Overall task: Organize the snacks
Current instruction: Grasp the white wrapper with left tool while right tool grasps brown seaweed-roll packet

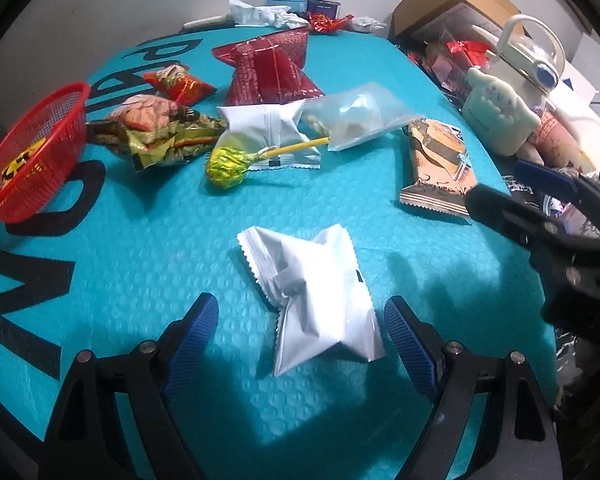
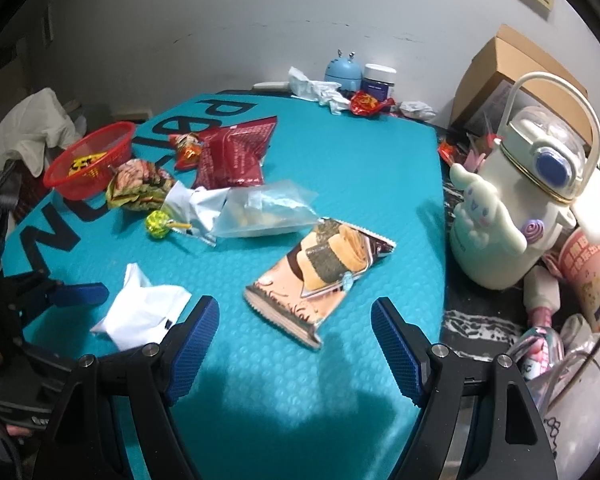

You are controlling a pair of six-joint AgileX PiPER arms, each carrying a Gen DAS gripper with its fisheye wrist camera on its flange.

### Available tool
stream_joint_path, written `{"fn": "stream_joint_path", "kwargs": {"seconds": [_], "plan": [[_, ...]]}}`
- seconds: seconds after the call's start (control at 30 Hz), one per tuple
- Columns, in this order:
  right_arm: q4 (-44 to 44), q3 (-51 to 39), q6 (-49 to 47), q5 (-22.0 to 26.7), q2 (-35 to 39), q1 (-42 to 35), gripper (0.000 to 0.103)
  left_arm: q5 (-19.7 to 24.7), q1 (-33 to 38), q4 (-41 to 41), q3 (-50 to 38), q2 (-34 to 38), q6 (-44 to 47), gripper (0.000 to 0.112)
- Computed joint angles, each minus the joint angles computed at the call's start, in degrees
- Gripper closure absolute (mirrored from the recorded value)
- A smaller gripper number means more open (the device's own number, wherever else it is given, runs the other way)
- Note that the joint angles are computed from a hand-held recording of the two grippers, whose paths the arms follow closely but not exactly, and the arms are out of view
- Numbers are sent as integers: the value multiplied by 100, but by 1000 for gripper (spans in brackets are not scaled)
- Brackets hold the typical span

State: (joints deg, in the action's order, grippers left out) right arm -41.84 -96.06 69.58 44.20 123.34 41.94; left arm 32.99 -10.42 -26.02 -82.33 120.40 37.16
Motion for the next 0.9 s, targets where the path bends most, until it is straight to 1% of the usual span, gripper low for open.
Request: {"fn": "stream_joint_path", "kwargs": {"seconds": [0.03, 0.07, 0.1, 0.13, 0.23, 0.4, 0.5, 0.57, 0.67, 0.73, 0.83, 0.9], "plan": [[41, -5, -22, -43, 8, -41, 23, -202, -36, 30, 90, -31, -1, 38], [97, -50, -64, -51, 39, -79, 23, -327, -45, 39, 139, -52, 33, 45], [154, -131, -135, -23, 92, -108, 23, -430, -63, 115, 153, -54, -6, 57], [194, -239, -223, 40, 160, -126, 23, -483, -59, 160, 133, -43, -43, 65], [234, -587, -409, 239, 396, -183, 23, -284, 73, -90, -123, 91, 146, 73], [1018, -1003, -760, 120, 691, -506, 23, 1, 183, -89, -536, 295, 80, 73], [1138, -1196, -782, 153, 849, -595, 23, 109, 223, -62, -718, 389, 13, 73], [1161, -1382, -821, 252, 972, -624, 23, 187, 237, -37, -827, 441, -37, 73], [1189, -1882, -971, 658, 1270, -627, 23, 256, 220, 141, -990, 520, -230, 73], [1240, -2129, -1113, 818, 1429, -642, 23, 330, 227, 137, -1100, 580, -235, 73], [1232, -2271, -1191, 882, 1533, -644, 23, 469, 254, 72, -1251, 657, -180, 73], [1188, -2212, -1208, 822, 1514, -633, 27, 543, 282, 7, -1316, 692, -158, 73]]}}
